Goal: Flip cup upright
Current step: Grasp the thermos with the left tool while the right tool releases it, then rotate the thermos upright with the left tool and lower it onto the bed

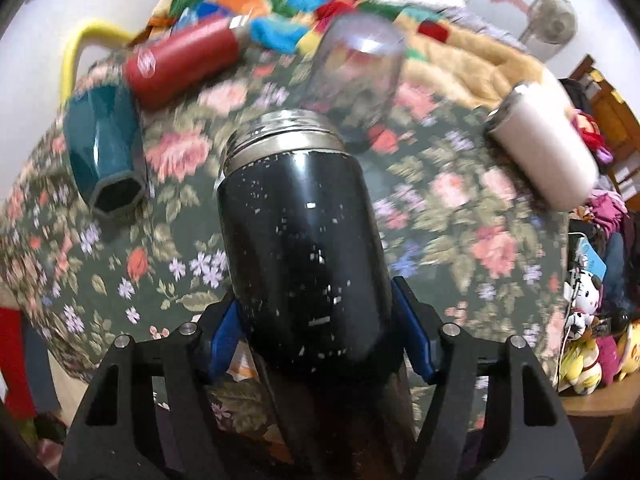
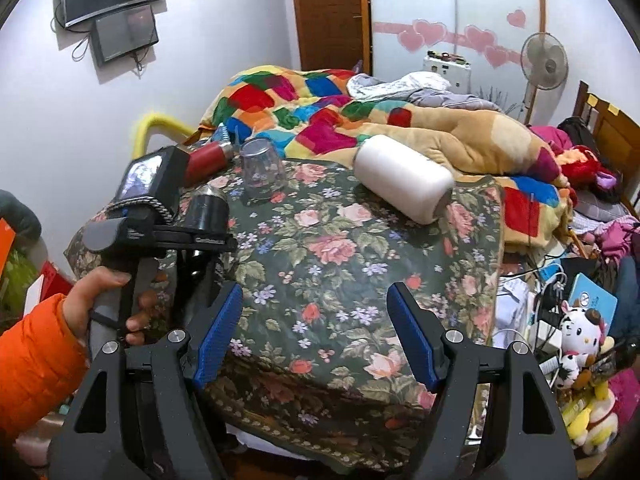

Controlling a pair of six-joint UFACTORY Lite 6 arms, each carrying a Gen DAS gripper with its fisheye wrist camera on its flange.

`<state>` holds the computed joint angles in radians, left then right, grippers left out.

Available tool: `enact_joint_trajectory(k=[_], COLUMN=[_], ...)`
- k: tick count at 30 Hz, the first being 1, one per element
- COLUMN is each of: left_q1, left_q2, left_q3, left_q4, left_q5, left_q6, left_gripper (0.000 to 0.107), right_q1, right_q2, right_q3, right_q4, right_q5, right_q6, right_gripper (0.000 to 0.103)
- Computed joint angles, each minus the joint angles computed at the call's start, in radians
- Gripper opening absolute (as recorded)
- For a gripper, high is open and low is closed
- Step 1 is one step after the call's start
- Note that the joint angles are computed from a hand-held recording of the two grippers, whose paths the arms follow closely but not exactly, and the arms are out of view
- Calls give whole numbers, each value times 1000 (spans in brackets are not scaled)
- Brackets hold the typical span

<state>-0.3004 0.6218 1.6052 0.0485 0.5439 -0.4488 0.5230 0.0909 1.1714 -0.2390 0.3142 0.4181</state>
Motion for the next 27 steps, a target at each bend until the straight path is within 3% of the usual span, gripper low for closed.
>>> enact_joint_trajectory(k=[6, 11, 15, 27], left_q1=[-80, -146, -175, -170], left_q2=[-214, -291, -258, -58], left_q3=[-109, -118, -51, 194], left_q4=[172, 293, 378, 263], left_q5=[-52, -52, -39, 62], left_q6=[-71, -121, -169, -23], left_gripper=[66, 63, 63, 64], right_q1=[-16, -25, -26, -49], right_q2=[-35, -41, -42, -39], right_q3=[-20, -23, -20, -11], right_q4=[-45, -5, -1, -25], right_q5=[-4, -19, -24, -21], right_q6=[46, 12, 14, 35], right_gripper=[71, 71, 71, 71])
